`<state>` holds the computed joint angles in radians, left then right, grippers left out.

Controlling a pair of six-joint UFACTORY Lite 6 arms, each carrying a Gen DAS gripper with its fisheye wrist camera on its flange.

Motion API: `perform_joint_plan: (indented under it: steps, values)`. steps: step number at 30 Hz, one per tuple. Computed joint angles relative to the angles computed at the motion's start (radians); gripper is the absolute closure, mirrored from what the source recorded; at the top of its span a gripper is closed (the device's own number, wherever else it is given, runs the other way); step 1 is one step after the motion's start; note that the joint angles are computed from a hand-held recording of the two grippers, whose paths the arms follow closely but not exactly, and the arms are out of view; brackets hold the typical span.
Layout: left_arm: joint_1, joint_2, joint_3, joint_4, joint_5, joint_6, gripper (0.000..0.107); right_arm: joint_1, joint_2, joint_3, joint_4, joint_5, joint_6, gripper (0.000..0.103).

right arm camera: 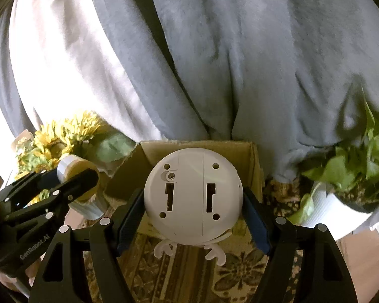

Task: Organize rigid objects
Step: 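Carry the white disc and cream jar over the cardboard box with both tools, then open both tools to drop the white disc and cream jar into the box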

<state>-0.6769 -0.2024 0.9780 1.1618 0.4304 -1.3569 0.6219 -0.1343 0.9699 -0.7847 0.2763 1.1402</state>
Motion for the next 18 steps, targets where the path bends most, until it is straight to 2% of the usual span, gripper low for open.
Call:
perform_joint_plan:
  steps: [5, 10, 18]
  values:
    - [0.064, 0.072, 0.071, -0.061, -0.053, 0.067, 0.067, -0.029, 0.061, 0.061, 0.026, -0.014, -0.051, 0.028]
    - [0.102, 0.137, 0.115, -0.089, -0.090, 0.098, 0.067, -0.063, 0.134, 0.138, 0.114, -0.020, -0.170, 0.028]
    - [0.151, 0.283, 0.220, -0.252, -0.114, 0.265, 0.067, -0.112, 0.237, 0.215, 0.286, -0.026, -0.373, 0.028]
